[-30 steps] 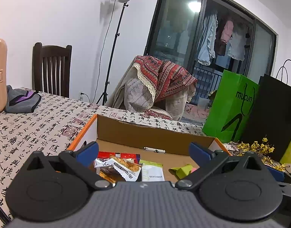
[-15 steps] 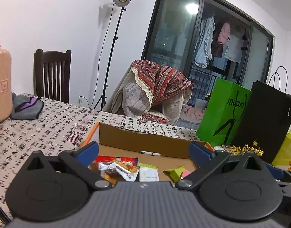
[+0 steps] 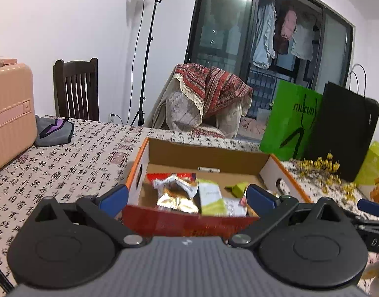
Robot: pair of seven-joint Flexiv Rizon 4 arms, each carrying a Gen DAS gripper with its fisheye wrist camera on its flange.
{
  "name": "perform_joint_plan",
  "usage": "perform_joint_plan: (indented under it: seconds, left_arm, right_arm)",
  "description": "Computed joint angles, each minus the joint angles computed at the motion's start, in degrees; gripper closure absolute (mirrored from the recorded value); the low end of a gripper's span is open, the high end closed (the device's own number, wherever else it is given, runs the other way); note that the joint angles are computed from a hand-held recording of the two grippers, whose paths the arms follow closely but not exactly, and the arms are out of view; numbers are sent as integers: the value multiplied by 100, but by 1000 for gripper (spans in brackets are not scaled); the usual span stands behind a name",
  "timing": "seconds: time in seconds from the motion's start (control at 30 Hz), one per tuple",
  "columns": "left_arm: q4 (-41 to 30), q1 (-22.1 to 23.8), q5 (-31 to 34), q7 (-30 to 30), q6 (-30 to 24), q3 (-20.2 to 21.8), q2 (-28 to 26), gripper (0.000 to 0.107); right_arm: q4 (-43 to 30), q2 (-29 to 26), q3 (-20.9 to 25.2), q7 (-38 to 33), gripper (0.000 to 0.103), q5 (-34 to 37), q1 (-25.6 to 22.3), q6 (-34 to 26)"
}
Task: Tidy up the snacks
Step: 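Withdraw both tools from the box toward the remaining packets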
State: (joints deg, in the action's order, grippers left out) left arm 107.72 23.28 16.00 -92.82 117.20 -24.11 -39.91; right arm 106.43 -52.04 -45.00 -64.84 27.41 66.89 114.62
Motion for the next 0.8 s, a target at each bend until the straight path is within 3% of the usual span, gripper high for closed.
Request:
perform_joint_plan:
  seconds: [0.2, 0.4, 0.63, 0.73, 0.8]
  left_arm:
    - [330, 414, 327, 98, -54, -193, 87, 4]
    - [611, 1103, 810, 224, -31, -676, -108, 4]
    - [544, 906, 899, 329, 544, -215, -570, 4]
    - [455, 834, 836, 235, 480, -93, -638, 4]
    - [436, 1015, 905, 122, 391, -254, -690, 4]
  right_arm:
    - [543, 211, 39, -106, 0, -43, 181, -25]
    - [944, 561, 558, -209, 0, -235, -66, -28]
    - [1031, 542, 770, -82, 0, -466, -216, -211]
    - [929, 466, 661, 16, 0, -614, -143, -454]
    - [843, 362, 519, 156, 0, -744, -64, -615]
